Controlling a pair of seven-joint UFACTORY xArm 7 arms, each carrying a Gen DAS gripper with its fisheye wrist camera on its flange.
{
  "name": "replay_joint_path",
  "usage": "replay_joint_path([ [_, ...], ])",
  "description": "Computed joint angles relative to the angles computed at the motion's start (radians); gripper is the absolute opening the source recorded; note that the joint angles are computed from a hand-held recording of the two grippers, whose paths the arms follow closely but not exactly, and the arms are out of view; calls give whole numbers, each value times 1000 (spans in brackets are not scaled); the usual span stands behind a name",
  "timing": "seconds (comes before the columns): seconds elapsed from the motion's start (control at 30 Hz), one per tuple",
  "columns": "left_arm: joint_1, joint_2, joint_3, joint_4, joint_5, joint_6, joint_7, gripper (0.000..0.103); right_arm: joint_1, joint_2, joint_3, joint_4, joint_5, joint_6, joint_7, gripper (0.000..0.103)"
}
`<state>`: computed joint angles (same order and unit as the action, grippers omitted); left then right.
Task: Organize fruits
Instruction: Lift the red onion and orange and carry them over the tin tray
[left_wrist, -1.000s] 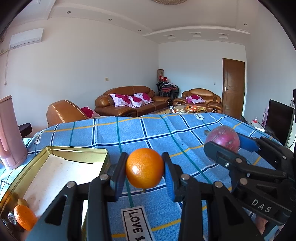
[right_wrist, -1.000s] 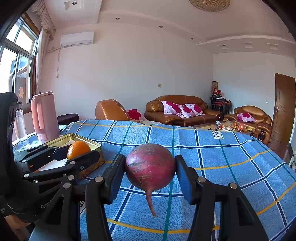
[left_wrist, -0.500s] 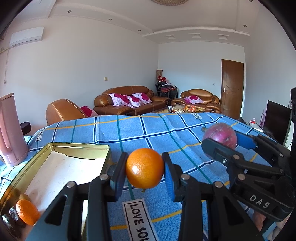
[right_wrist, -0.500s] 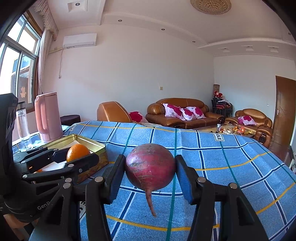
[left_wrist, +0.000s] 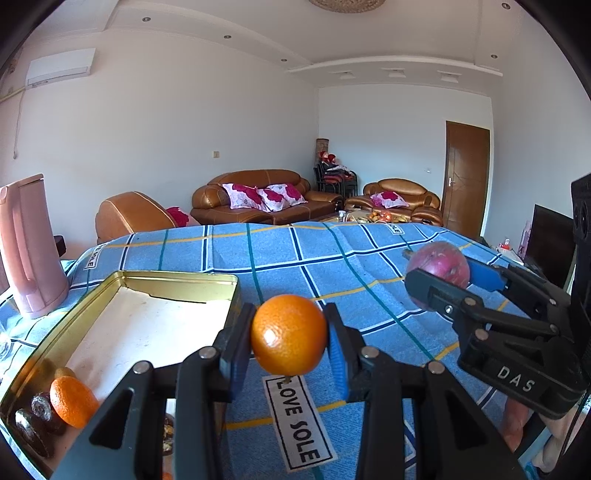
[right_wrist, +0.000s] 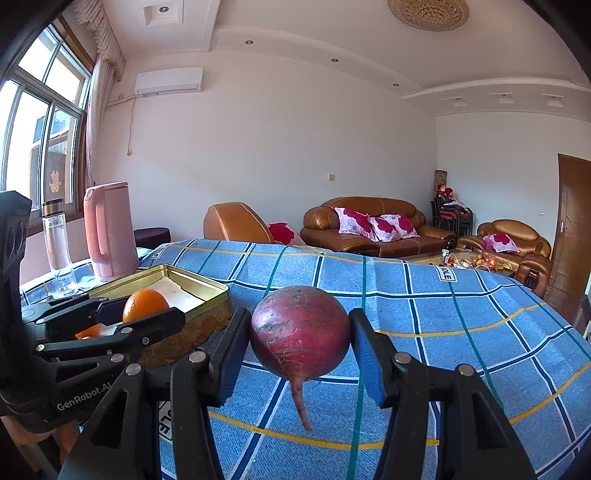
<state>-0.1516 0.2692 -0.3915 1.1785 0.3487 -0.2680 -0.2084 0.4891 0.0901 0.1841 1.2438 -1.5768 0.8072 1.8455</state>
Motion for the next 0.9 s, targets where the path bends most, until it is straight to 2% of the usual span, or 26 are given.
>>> replay_joint_path([
  [0.1, 55, -10, -42, -19, 37, -10, -28, 39, 4, 4, 3, 5, 7, -1, -5, 56],
  [0.3, 90, -31, -49, -45, 97, -23, -86, 39, 26, 26, 8, 31, 13, 8, -23, 56],
  [0.7, 61, -89, 46, -99, 184, -67, -182, 38, 73, 76, -5, 95, 22, -23, -45, 56],
  [0.9, 77, -117, 78, -110, 246, -70, -260, 39, 98, 112, -16, 151, 24, -50, -68, 56],
])
